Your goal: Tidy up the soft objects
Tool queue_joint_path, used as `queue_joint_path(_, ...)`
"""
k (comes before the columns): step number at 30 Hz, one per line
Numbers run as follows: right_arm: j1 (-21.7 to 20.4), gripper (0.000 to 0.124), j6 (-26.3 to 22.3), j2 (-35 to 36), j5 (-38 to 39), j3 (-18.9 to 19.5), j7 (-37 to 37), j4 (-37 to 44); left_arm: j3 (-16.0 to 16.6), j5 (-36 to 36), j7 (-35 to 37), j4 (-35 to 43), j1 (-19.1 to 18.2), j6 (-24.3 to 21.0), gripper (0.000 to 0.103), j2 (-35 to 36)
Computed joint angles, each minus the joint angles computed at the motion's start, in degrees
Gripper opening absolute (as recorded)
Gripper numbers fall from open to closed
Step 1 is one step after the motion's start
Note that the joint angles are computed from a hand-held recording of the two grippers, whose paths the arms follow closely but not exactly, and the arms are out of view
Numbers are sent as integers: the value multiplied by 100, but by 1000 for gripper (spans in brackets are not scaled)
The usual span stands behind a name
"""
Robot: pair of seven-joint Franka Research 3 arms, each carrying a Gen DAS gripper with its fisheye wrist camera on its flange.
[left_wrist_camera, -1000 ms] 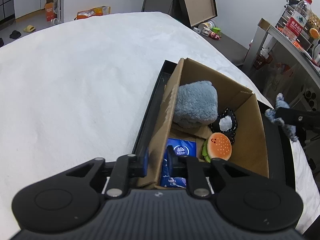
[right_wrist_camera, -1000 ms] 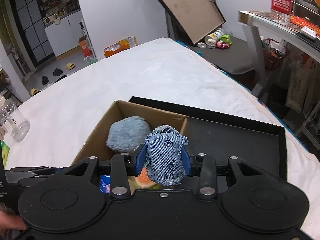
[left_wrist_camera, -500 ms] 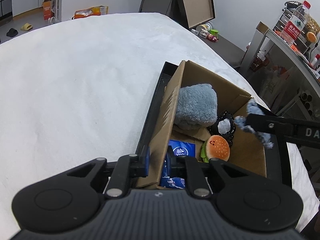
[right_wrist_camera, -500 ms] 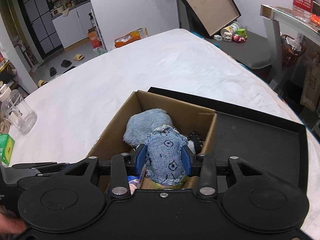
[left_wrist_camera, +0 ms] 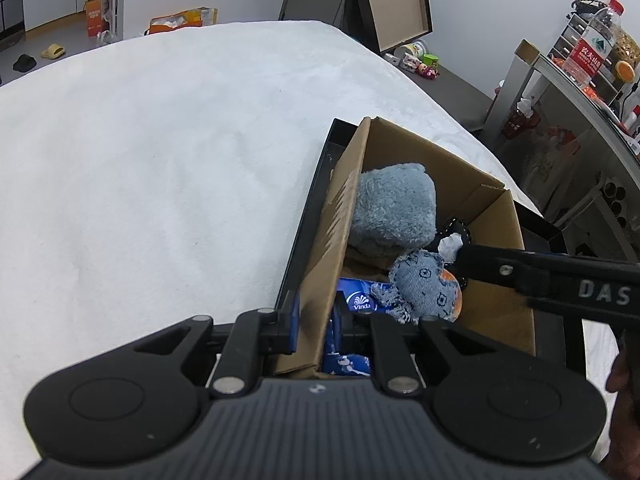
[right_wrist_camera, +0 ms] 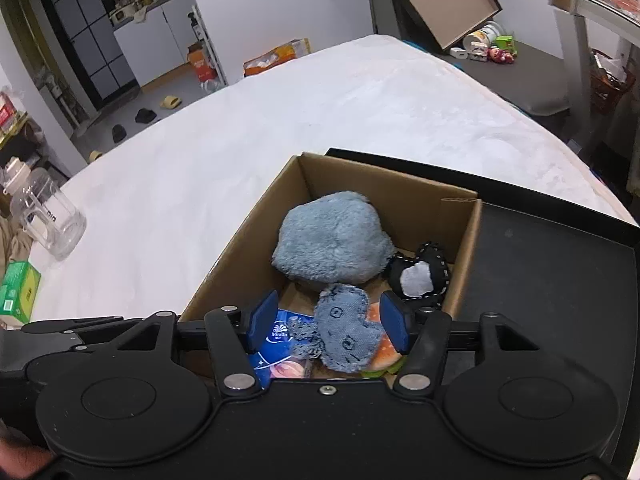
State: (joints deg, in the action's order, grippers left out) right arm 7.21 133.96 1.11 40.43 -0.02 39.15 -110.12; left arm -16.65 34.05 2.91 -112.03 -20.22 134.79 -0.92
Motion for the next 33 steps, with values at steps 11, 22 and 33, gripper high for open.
queue_joint_path(11,-237,57,-40,-156,186,-172,124,-35,-50,-97,217,423,-124,-648,21,102)
queue_joint_path(22,-453,82,-37,-443,478,-389,87,-184,-141,13,617,1300,-431,-1270,69,431)
queue_joint_path(33,-680,103,52,-798,421,-616,119,-401,-167,244,831,2322,-922,-1914,89,862)
